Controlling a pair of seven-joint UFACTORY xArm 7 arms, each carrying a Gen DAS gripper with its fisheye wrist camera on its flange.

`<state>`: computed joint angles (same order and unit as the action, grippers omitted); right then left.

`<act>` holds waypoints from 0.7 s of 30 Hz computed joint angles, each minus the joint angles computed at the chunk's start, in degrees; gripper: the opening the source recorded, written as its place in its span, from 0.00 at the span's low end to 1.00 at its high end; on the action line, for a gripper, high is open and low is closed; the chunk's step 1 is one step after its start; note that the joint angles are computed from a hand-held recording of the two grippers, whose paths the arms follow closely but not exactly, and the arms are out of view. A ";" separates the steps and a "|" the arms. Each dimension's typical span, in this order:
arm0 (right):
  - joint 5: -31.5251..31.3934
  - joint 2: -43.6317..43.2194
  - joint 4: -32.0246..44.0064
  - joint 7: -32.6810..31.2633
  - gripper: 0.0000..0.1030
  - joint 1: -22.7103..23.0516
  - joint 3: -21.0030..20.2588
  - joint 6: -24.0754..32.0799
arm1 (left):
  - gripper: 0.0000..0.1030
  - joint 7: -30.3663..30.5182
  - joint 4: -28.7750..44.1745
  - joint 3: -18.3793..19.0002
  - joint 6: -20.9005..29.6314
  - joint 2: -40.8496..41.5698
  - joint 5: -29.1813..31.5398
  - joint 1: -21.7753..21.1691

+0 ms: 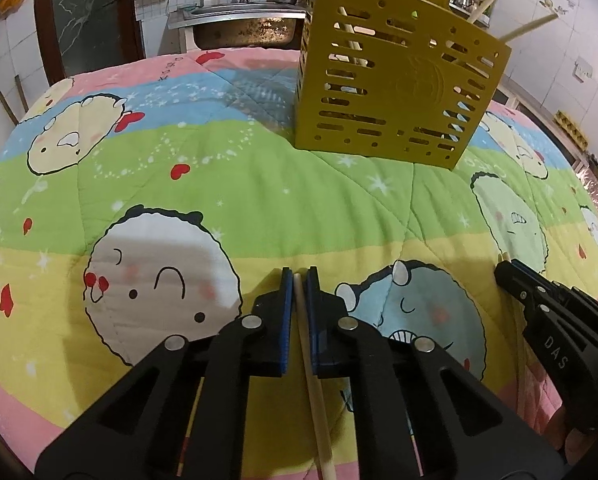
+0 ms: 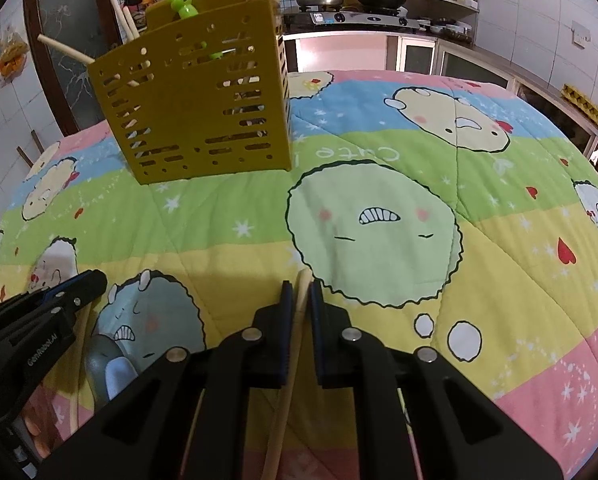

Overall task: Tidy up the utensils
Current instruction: 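Close the left tool on a chopstick while the right tool closes on another, then lift both held chopsticks and carry them over the slotted holder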

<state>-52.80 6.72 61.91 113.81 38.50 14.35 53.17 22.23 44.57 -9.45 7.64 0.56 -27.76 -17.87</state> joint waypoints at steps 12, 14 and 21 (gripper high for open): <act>-4.17 -4.01 -1.03 3.77 0.08 0.58 2.09 4.11 | 0.05 10.05 -1.23 1.73 -1.69 -4.01 -13.11 -2.18; -5.28 -4.95 -0.93 4.46 0.07 0.82 2.85 6.24 | 0.05 12.63 -1.85 2.79 -2.89 -5.48 -16.04 -3.55; -8.94 -7.64 -0.53 5.90 0.06 1.63 5.79 13.17 | 0.03 24.35 -4.63 12.67 -10.54 -12.25 -27.97 -16.70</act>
